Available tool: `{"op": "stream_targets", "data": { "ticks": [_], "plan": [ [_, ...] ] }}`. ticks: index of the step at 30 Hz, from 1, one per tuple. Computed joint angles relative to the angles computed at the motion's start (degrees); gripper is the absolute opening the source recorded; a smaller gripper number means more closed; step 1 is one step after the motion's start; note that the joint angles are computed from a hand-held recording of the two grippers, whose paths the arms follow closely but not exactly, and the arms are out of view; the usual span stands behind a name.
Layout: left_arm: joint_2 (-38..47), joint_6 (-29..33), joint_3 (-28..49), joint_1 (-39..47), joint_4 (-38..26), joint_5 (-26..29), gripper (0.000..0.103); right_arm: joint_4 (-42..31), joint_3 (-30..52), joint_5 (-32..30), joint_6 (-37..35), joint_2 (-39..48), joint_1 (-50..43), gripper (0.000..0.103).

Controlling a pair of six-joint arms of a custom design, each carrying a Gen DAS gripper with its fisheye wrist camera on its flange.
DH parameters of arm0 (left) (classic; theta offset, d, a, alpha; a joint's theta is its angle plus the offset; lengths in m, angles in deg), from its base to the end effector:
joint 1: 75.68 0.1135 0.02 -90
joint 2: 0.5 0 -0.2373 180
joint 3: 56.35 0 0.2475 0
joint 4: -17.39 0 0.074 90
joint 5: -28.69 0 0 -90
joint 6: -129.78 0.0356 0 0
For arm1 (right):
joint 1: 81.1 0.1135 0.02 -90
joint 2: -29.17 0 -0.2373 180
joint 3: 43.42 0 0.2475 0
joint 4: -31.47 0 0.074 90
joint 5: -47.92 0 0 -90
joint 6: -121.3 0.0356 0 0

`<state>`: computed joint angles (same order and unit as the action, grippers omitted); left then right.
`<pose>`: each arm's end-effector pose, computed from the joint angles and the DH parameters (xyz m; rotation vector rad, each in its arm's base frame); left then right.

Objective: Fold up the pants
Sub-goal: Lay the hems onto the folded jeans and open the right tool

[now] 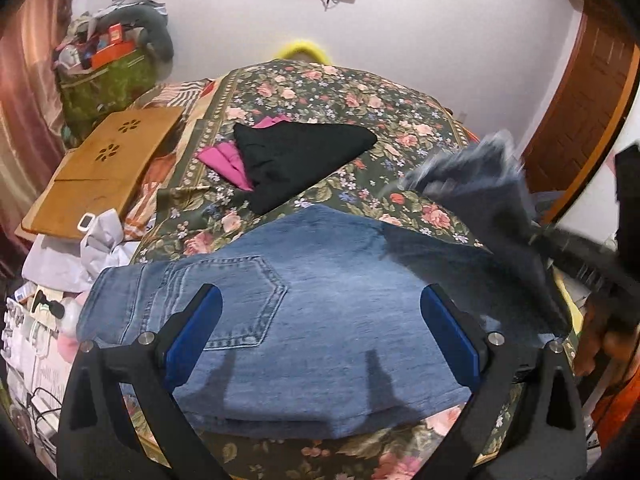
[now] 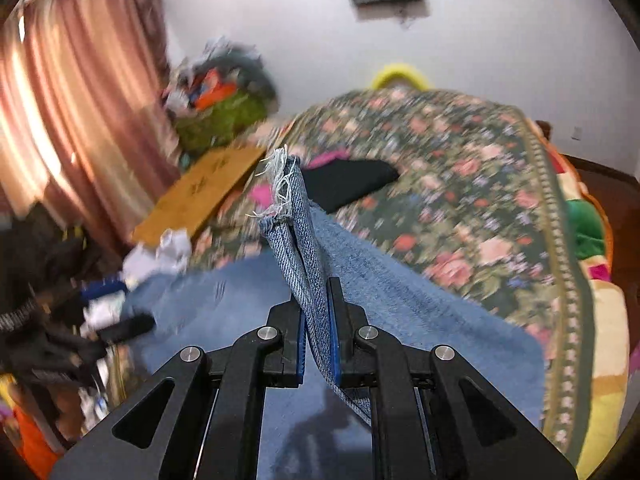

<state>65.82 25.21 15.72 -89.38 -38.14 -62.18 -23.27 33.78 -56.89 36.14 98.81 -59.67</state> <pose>0.2350 -0.0567 0.2719 -0.0254 2.4497 -0.2010 0.2354 0.1022 0.2890 -0.4712 2.3772 0.5220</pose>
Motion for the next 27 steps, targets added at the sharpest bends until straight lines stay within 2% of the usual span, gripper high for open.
{"op": "stream_targets", "data": {
  "ticks": [6,11,15,18,21,23,27],
  "plan": [
    [0.11,-0.43,-0.85,1.47,-0.19,0.81,0.1,-2.69,-2.1,1.85,-1.54,3.45,5.35,0.01],
    [0.94,-0.25,-0.15,0.64,-0.39,-0.24,0.1,-4.49,-4.19,2.09,-2.59,1.69,7.3,0.017],
    [2.01,-0.61,1.52,-1.08,-0.87,-1.46,0.1,-7.93,-3.29,-2.34,-3.37,-0.14,5.63,0.031],
    [3.23,-0.93,3.24,-2.8,-1.24,-2.54,0.1,-9.9,-3.27,-4.69,-4.6,-2.54,4.31,0.033],
    [5.02,-1.24,5.43,-5.04,-1.47,-4.06,0.1,-9.87,-3.69,-2.97,-5.97,-6.27,3.16,0.034],
    [6.78,-1.48,7.42,-6.69,-1.55,-5.22,0.1,-9.97,-3.44,-2.46,-7.22,-8.23,1.68,0.041],
    [10.56,-1.98,11.88,-9.6,-1.85,-6.7,0.1,-9.78,-2.43,-3.33,-9.72,-10.7,-3.78,0.042]
  ]
}}
